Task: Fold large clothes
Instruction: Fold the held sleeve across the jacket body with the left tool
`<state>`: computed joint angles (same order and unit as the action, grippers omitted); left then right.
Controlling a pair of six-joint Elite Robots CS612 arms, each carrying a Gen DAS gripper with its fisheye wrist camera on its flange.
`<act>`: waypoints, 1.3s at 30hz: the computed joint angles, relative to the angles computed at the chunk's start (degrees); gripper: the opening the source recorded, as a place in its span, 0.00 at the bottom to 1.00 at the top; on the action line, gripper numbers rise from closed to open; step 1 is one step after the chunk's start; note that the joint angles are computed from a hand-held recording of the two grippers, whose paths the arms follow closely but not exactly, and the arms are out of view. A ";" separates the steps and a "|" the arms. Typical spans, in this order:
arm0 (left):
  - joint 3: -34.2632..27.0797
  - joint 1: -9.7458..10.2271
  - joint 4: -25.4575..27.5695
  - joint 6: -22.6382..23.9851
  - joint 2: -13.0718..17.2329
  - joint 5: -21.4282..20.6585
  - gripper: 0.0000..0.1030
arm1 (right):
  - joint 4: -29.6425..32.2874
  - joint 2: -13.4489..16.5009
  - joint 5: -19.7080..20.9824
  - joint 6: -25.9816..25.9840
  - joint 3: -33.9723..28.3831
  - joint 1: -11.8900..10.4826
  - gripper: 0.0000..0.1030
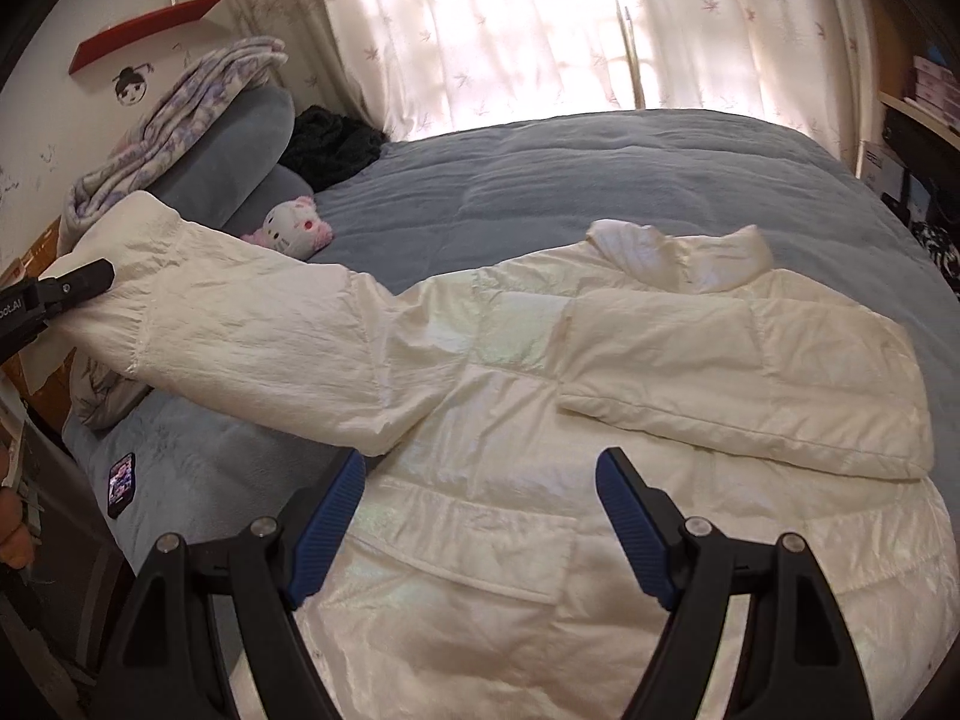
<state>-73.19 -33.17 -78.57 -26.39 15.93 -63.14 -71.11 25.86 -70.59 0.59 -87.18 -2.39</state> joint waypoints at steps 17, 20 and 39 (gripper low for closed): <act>27.33 -6.34 -13.89 3.81 -5.30 -16.05 0.28 | 6.47 4.79 -3.49 8.63 -7.82 -10.77 0.77; 30.34 -5.98 -14.42 3.06 -5.45 -20.65 0.58 | 8.06 5.21 -2.43 8.99 -7.74 -12.15 0.77; 17.75 -0.06 -6.47 -4.92 -0.28 -18.77 0.77 | 6.12 0.14 3.36 5.08 3.72 -12.74 0.78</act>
<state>-55.44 -33.23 -85.04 -31.31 15.66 -81.91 -64.99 26.00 -67.23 5.68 -83.47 -15.13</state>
